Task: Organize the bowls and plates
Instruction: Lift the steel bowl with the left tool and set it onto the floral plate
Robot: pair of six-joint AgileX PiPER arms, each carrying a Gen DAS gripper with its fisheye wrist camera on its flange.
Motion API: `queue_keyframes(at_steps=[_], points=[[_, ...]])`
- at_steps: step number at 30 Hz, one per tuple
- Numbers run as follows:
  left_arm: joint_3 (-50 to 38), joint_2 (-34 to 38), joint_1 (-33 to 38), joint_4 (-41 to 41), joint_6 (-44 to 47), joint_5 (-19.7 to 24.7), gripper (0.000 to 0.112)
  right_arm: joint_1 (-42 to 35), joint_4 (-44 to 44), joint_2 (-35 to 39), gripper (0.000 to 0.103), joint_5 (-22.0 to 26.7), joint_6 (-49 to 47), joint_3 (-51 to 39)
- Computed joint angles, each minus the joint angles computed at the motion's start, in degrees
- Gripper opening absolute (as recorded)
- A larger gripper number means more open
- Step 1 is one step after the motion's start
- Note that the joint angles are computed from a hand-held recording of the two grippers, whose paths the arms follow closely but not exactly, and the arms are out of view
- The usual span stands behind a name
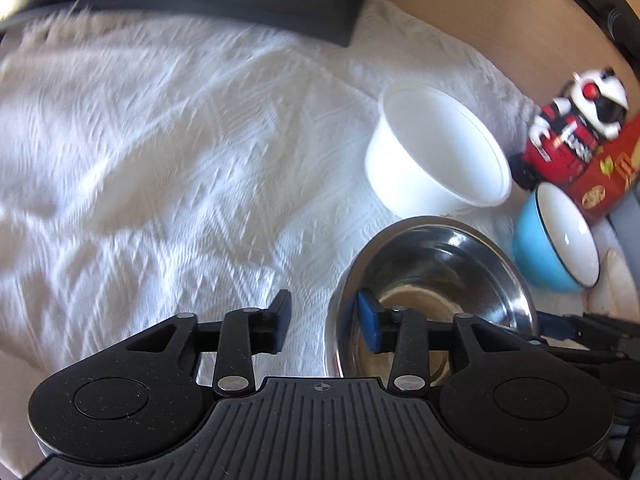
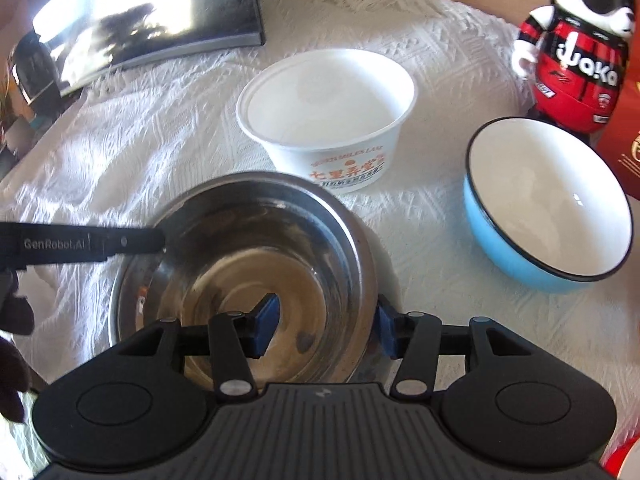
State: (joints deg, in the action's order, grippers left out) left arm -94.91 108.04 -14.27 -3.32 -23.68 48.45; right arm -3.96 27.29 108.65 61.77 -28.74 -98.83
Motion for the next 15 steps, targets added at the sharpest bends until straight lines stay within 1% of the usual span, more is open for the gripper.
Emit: queue_keyframes(at_steps=[2,4,5,6,7,8,11,14,15], points=[[0.7,0.2,0.8,-1.6,-0.7,-0.2,0.052,-0.2,0.3,-1.3,0.054,-2.3,-0.3,1.8],[1.0,0.6,1.3,-3.0,-1.3,-0.1,0.056,-0.6,1.3,-1.2,0.056,-2.5,-0.9,2.0],[1.2,0.8,1.5,-3.7,-1.5,-0.2,0.056,-0.7,1.8,-0.8,0.056,-2.0,-1.2,1.6],[1.0,1.2,1.5,-4.0,-1.8,0.1,0.055,-0.6,1.8,-0.5,0.056,-1.8,-1.3,1.3],[0.8,1.5,1.4,-4.4,-1.8,0.3,0.051,-0.4,1.5,-0.5,0.056,-2.0,-0.9,1.4],[0.7,1.8,1.4,-4.9,-1.9,0.4,0.05,0.1,0.8,-0.9,0.056,-2.8,-0.4,1.9],[1.7,2.0,1.8,-8.6,-0.2,-0.6,0.05,0.4,1.3,-3.7,0.062,-8.2,-1.4,5.8],[2.6,1.7,2.0,-11.5,1.7,-1.7,0.046,-0.1,0.4,-3.7,0.065,-9.1,-1.1,5.6],[2.7,1.7,2.0,-12.4,2.6,-1.8,0.042,-0.4,-0.3,-3.0,0.066,-8.8,0.1,4.9]])
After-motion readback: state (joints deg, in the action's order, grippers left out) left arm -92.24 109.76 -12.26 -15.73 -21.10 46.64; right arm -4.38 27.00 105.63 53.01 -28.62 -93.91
